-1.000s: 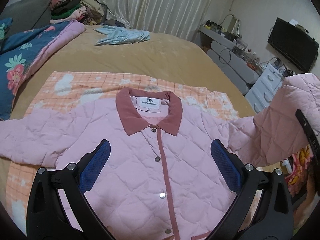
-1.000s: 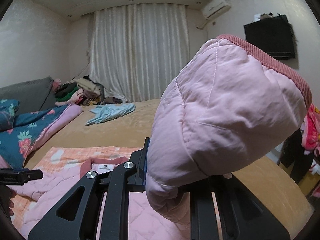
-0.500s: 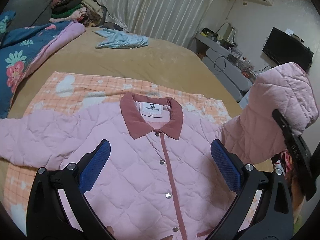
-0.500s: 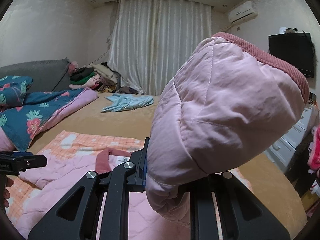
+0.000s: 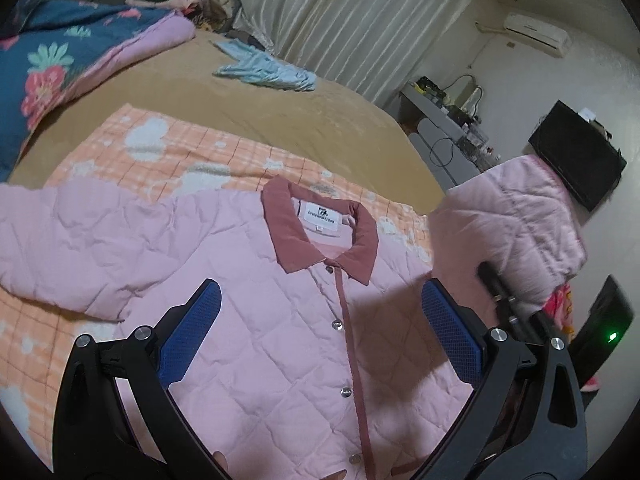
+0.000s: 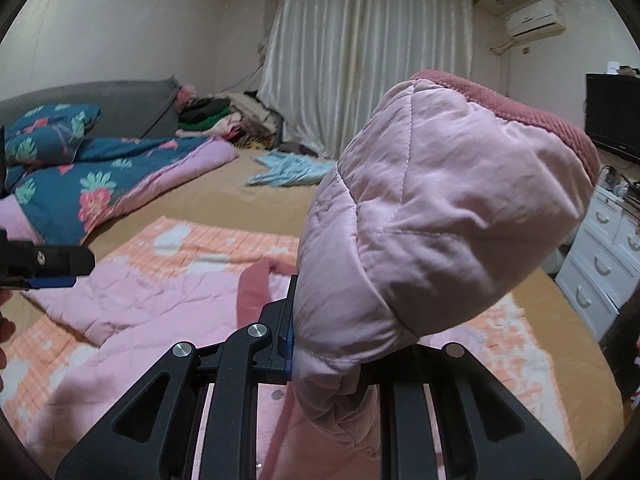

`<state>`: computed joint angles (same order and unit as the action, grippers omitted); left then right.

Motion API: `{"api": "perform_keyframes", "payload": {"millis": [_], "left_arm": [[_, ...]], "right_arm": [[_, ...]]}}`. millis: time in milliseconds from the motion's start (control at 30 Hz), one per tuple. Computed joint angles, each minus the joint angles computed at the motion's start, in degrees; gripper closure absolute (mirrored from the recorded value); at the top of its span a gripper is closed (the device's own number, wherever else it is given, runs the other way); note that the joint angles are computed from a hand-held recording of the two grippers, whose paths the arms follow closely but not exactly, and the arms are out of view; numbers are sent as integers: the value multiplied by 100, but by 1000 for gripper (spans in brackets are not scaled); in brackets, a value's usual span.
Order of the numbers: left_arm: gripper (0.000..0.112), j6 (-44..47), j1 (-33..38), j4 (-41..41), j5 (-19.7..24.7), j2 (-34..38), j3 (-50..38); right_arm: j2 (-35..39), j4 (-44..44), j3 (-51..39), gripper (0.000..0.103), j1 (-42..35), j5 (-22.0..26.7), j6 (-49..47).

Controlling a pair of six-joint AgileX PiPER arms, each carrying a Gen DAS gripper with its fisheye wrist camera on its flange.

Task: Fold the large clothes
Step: 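Lay the sleeve across the jacket body and open the right tool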

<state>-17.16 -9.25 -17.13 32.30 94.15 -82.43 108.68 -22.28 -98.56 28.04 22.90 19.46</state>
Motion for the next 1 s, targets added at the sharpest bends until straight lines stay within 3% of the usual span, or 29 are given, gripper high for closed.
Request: {"api": "perform_keyframes", "payload": {"millis": [233,467,633,733,800,833,900,1000], "left_arm": [[18,614,324,-718,-105,28,197],[18,1880,788,-2323,-32,131,441],[18,2169,906,-2707,-27,185,628],[18,2429,991,-3052,1,244,790],[18,2533,1040,-3235,47,315,884],[18,2624,1070,-3372,109,371,925],[18,2808,1141,-3687,229,493,986],[18,3286,1259,-4321,466,687,1130]], "right_arm": [[631,210,-366,86,323,210,-156],[1396,700,-912,80,631,649,-608],[1876,960,-1225,76,850,975,-829],[2071,977,-1298,67,958,1030,-942],[2107,1202,-1300,49,1000,1038,-1172],[2076,1430,-1247,46,1002,991,-1353],[1997,1577,-1168,25,1002,1039,-1553],[1705,1563,-756,12,1039,1036,-1664]]}}
